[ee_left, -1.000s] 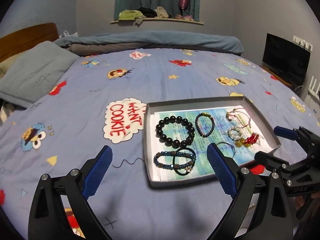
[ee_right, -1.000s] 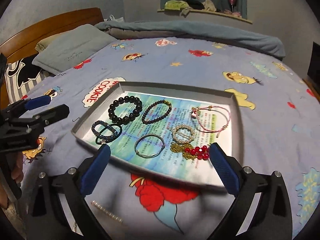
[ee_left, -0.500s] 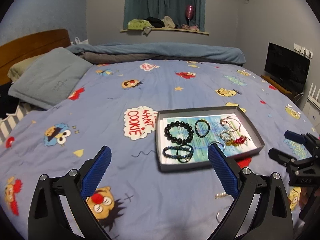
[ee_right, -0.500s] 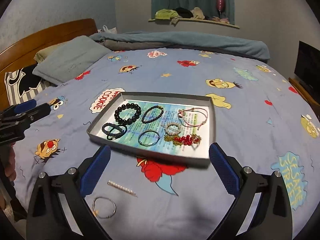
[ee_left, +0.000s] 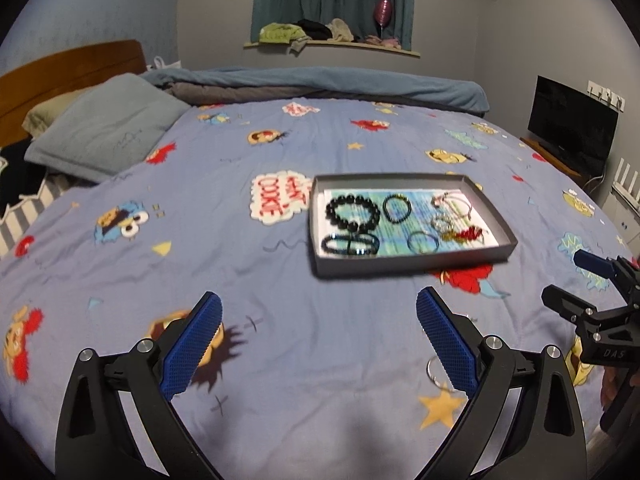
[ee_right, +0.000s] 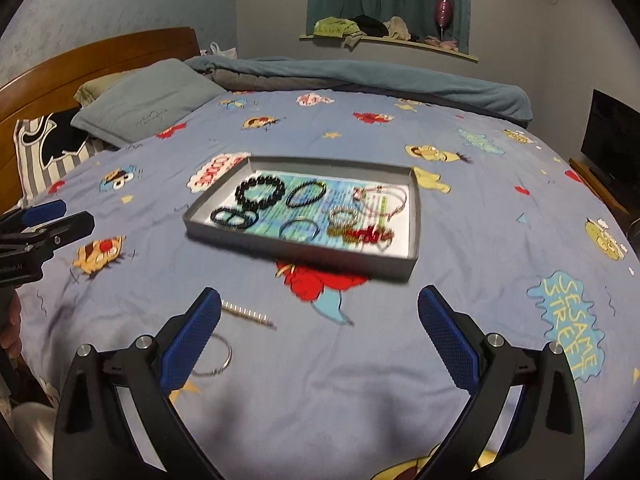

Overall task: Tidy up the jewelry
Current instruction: 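Withdraw both open tools from the box toward the pearl clip and last bangle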

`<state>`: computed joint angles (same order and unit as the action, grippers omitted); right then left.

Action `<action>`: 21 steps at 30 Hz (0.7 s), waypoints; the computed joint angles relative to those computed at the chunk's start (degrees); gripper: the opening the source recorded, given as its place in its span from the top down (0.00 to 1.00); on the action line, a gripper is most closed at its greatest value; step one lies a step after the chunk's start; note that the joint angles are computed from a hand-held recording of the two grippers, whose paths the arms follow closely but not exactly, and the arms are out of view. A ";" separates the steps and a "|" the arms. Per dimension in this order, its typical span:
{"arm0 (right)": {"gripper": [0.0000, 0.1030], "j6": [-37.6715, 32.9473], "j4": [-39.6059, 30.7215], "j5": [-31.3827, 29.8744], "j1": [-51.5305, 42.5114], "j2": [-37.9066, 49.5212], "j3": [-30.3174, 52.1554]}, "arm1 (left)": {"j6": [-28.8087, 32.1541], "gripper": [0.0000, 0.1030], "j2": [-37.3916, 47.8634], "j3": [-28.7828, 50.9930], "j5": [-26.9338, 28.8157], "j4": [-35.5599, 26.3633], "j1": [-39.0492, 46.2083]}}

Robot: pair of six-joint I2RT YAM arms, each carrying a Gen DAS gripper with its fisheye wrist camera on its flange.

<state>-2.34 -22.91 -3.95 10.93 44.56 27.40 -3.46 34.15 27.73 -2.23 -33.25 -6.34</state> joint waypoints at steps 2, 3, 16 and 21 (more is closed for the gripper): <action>0.06 0.32 0.45 0.42 0.64 -1.08 -1.93 | -0.24 0.06 -0.78 -1.68 0.25 0.37 0.04; 0.06 0.51 0.65 0.53 0.90 -1.27 -2.49 | -0.21 0.06 -1.17 -2.30 0.27 0.39 0.02; 0.06 -0.36 10.36 -3.25 -0.80 0.94 -12.98 | -0.29 0.06 1.69 -11.91 -5.15 8.59 -9.40; 0.06 1.06 14.58 -5.01 3.40 2.42 -15.51 | 0.04 0.06 5.12 -12.79 -2.77 11.78 -8.98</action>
<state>-1.28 -8.33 -8.97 14.33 46.98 11.88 -3.42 39.27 14.94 -5.01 -21.47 -15.33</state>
